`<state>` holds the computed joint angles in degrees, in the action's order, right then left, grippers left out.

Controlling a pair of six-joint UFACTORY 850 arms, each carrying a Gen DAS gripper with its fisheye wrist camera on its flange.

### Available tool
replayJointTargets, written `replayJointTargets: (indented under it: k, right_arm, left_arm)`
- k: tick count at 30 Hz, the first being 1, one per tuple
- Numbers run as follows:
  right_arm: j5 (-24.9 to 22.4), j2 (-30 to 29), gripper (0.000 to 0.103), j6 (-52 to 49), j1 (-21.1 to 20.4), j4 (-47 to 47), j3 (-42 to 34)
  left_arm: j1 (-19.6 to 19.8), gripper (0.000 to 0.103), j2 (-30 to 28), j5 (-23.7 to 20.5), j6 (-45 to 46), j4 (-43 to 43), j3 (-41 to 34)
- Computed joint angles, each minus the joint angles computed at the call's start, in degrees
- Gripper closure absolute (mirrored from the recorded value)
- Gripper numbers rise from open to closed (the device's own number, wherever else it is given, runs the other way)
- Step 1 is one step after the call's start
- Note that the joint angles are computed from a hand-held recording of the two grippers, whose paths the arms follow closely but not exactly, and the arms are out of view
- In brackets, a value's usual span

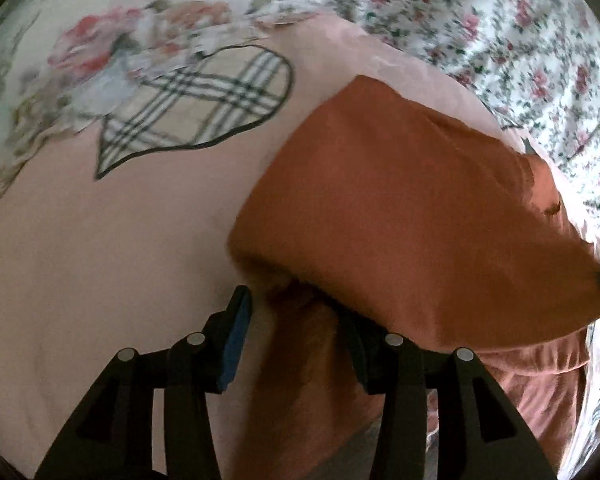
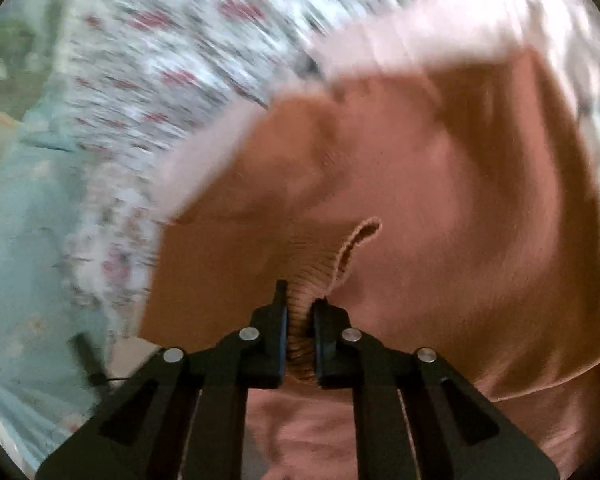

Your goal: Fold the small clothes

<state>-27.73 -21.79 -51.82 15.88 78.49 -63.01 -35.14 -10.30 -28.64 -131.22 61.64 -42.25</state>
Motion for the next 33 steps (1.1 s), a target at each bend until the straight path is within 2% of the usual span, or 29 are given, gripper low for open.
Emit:
replayJointTargets:
  k: [4,6,8,13,17,21,23,27,30,33]
  right_arm:
    - [3.6,3.6,0.092,0.4,-3.2,-3.3,1.8]
    - [5.8,3.4,0.092,7.9,-5.3,-10.0,2.7]
    - [5.5,2.7,0.092,11.8,-7.1,-12.8,3.9]
    - [6.1,2.3,0.093,13.4,-6.9,-15.7,6.2]
    - [7.4,2.1,0.093,12.2,-6.2,-14.4,6.7]
    - [6.6,2.7,0.093,0.5,-5.9,-5.1,6.5]
    - [6.7,2.8,0.093,-1.5,-5.7,-3.8,6.2]
    - [8.4,1.1,0.093,13.2,-5.8,-19.0,5.3]
    - [7.5,0.4,0.089,21.8,-6.4,-26.8,5.4]
    - [9.1,1.7,0.082,25.5,-6.5,-30.1,6.3]
  left_arm:
    - [0.1,0.058,-3.0,-4.0,6.4,-4.7,-3.3]
    - [0.0,0.062,-3.1,-4.6,5.0,-4.5,-3.3]
    - [-0.3,0.064,-2.5,-4.8,3.3,-4.1,-2.7]
    - [-1.2,0.067,-0.3,-5.9,-2.8,-2.7,-0.8]
    - [-0.3,0.067,0.3,-3.5,-5.8,-2.3,0.5]
    - [0.4,0.067,1.7,-0.8,-12.4,1.6,2.6]
    - [0.9,0.067,2.3,0.7,-15.6,3.8,3.5]
    - [1.6,0.069,4.1,4.9,-12.3,4.9,4.8]
    - [1.9,0.069,8.2,9.0,-17.1,14.4,7.7]
    - [2.3,0.063,10.6,8.7,-13.7,16.6,7.9]
